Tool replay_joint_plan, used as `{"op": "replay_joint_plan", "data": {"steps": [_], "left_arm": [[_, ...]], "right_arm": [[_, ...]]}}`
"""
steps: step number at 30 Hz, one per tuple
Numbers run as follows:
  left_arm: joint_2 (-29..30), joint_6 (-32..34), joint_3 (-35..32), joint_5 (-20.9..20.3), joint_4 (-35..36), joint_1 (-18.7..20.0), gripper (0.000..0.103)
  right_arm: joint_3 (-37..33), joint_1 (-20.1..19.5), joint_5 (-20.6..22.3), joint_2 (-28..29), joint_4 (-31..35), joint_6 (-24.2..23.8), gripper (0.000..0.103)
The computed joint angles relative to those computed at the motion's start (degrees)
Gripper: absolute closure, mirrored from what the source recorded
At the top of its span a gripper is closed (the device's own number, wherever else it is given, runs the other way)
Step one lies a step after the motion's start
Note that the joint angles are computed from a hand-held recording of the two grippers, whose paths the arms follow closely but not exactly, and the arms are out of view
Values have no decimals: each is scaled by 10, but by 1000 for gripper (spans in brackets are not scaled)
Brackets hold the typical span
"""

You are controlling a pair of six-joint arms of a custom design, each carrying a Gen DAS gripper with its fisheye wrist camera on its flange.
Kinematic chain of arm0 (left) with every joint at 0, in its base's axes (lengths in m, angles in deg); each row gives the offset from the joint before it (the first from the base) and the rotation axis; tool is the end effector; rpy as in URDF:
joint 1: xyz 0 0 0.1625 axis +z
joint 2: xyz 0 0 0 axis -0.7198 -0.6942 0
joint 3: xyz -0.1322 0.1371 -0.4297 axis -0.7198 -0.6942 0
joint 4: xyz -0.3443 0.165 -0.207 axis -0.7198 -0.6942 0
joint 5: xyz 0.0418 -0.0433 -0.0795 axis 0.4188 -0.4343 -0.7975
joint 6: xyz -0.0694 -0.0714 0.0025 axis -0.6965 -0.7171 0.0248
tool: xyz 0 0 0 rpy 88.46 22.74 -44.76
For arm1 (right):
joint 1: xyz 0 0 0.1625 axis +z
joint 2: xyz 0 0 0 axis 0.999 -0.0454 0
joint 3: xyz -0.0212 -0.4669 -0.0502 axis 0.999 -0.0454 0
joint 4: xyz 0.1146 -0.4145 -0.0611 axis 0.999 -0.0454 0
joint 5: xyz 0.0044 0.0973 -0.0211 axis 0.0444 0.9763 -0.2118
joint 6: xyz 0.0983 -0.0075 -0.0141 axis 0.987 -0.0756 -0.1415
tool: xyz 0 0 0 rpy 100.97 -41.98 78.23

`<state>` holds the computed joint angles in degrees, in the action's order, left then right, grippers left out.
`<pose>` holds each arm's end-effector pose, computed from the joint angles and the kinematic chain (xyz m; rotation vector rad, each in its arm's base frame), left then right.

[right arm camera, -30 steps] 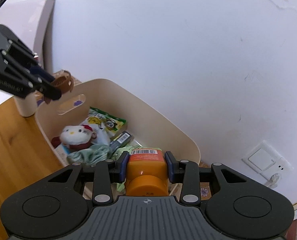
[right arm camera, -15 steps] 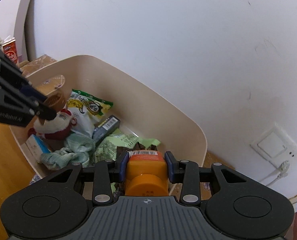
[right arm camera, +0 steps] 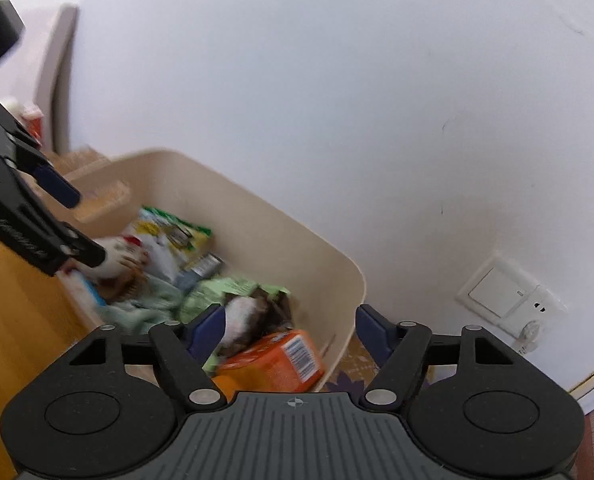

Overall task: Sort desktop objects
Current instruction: 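Carry hair clip and orange bottle over the basket and release both inside, then grasp the blue-white tissue pack with left tool while right tool grasps clear bag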

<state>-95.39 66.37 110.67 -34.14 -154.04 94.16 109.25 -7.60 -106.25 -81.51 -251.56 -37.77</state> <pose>-0.3819 -0.7455 0.0606 0.8163 2.0979 -0.5625 0.0132 -0.6014 0.4006 1.1116 -1.9855 0.8011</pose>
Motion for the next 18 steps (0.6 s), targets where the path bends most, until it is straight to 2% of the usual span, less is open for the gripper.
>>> {"op": "replay_joint_plan", "data": {"steps": [3,7,11,18], "left_arm": [[-21,16,42,6,-47,-8,33],[-54,-16,96,5,-72,-17,29],[-85,-89,136,-8,-48,-22,26],[-94,-166,185,-22,-11,-28,26]], "right_arm": [[29,-16,27,-36,42,7,27],[58,-39,13,-58,86,-2,26],[62,-59,-9,-57,128,-8,27],[45,-59,-35,-20,152,-63,27]]}}
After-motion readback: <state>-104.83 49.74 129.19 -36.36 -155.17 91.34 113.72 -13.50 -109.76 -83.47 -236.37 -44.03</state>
